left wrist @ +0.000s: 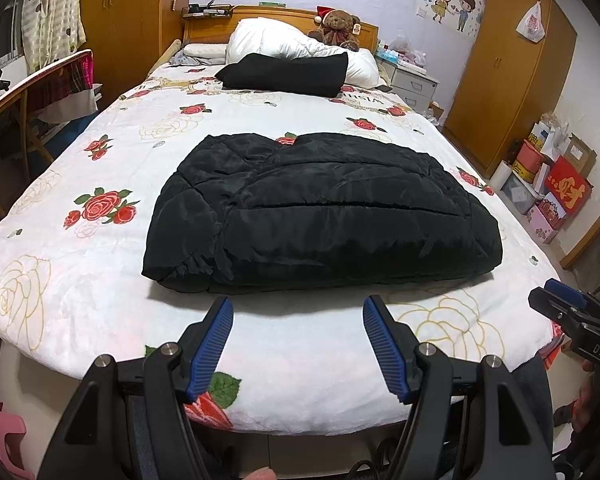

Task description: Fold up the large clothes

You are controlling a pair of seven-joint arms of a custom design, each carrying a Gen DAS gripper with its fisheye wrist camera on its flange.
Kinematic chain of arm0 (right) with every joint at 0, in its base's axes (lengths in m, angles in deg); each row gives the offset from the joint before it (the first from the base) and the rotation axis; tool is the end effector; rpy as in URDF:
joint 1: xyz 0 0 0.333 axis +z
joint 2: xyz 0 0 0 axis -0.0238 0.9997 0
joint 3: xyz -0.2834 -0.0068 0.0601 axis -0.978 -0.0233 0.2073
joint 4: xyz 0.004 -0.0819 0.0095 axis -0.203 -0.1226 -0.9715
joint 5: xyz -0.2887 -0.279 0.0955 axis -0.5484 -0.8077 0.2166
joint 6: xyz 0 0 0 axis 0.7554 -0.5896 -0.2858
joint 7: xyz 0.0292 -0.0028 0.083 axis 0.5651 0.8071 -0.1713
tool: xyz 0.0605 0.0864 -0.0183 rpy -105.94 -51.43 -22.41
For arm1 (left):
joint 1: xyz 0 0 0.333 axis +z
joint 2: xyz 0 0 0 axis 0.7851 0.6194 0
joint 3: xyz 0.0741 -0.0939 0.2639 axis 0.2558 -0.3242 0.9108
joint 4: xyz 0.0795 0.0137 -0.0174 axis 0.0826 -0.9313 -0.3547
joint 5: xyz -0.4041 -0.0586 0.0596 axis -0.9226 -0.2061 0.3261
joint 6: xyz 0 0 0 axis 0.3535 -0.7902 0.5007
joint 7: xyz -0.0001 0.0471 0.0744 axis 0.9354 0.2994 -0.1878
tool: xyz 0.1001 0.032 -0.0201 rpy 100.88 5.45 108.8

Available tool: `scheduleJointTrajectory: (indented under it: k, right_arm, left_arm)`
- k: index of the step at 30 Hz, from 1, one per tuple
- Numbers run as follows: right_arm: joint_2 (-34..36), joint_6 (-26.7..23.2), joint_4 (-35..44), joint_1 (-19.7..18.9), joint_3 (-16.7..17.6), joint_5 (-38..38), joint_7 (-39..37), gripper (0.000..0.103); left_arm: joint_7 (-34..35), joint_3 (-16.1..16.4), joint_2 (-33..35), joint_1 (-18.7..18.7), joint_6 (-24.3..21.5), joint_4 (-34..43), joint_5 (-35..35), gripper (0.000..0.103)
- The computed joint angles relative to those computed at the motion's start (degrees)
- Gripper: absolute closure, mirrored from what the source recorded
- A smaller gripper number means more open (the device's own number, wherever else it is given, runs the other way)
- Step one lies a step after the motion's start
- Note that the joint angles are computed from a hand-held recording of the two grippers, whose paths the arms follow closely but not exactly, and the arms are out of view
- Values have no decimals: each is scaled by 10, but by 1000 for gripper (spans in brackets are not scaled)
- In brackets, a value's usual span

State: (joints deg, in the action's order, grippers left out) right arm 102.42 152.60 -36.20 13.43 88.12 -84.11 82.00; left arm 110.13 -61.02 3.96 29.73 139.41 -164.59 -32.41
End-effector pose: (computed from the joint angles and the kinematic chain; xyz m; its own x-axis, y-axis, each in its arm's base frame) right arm 0.6942 0.2412 0.4552 0.2071 -0.9738 -0.0945 -0.7454 -0.0945 -0.6599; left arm 0.6879 -0.3067 0.4565 0.0546 -0.9841 0.1690 -0.7525 -0.1518 -0.6409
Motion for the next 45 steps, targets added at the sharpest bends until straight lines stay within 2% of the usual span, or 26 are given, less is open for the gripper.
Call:
scheduleJointTrajectory:
  k: [45]
  right_arm:
    - [5,-7,10,-2,0,4,-7,35]
  left_arm:
    - [-4,-1,-6,1,-9,-5,9,33]
